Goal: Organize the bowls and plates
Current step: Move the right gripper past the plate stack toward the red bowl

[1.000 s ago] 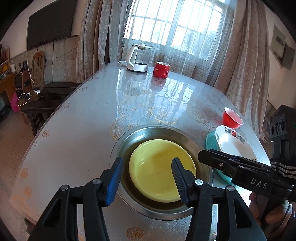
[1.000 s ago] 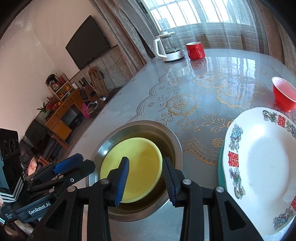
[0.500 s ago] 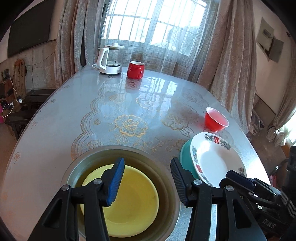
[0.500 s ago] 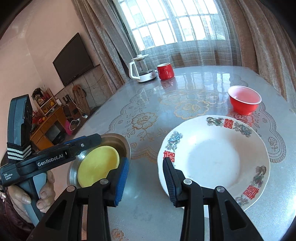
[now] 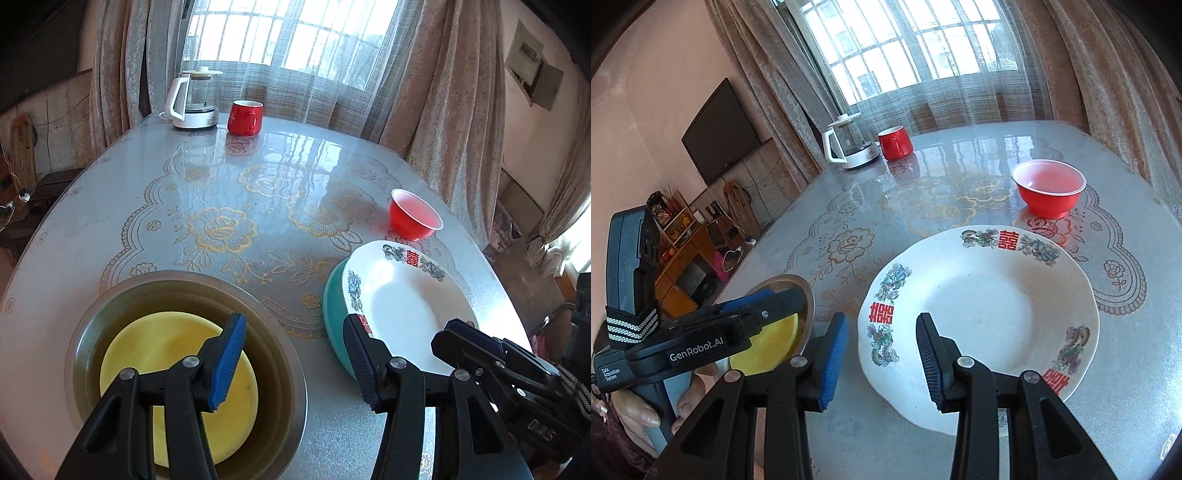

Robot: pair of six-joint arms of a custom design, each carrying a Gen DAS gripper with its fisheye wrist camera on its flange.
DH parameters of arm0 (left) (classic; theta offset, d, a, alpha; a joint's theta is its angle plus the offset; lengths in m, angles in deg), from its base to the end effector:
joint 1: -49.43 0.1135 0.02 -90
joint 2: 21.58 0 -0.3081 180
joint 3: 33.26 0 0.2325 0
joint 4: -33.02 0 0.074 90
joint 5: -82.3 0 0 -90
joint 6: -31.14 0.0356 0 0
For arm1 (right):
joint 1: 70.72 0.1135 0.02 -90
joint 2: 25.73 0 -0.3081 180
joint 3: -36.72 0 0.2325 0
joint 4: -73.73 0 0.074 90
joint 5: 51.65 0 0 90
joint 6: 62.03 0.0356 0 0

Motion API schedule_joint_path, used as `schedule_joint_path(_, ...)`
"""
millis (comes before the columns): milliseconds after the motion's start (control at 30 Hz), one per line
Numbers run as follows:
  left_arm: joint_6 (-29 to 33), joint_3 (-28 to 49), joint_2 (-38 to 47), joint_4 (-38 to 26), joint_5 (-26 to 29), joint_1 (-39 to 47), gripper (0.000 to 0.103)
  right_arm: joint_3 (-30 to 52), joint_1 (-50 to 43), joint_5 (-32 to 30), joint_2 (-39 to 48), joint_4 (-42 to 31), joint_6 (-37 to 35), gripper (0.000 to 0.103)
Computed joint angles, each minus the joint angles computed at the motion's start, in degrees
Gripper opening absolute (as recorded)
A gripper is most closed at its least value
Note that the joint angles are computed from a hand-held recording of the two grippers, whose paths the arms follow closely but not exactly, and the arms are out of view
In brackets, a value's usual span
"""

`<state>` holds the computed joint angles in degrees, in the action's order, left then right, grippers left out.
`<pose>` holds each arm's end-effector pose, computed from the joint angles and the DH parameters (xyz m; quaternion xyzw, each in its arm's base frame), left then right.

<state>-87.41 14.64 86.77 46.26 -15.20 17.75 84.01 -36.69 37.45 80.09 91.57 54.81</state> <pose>0.2628 -0.1567 0.1235 0.0015 0.9294 -0.1300 0.3454 0.2553 0.1731 0.1402 -0.0603 0.9068 0.2175 0.3560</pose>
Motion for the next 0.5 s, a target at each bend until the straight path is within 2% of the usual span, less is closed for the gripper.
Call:
schedule_joint_path(233,-2.9,0.13,0.34,2.01,0.15,-1.56,0.056,-0.68,-4.02,-1.81,-0.8,-0.75,-1.07,0.039)
schedule_joint_path(367,-3.71,2.59,1.29,0.89,-2.93,-3.77,0.061,-2.15,-7.41,-3.29,-2.06,-0.7,-1.11,0.039)
schedule_joint_path(500,-4.91,5.23,2.9,0.04,-8.23,-6.14,0.068,-3.49,-10.84,-5.48,-3.1,-0.29,-2.11,0.039)
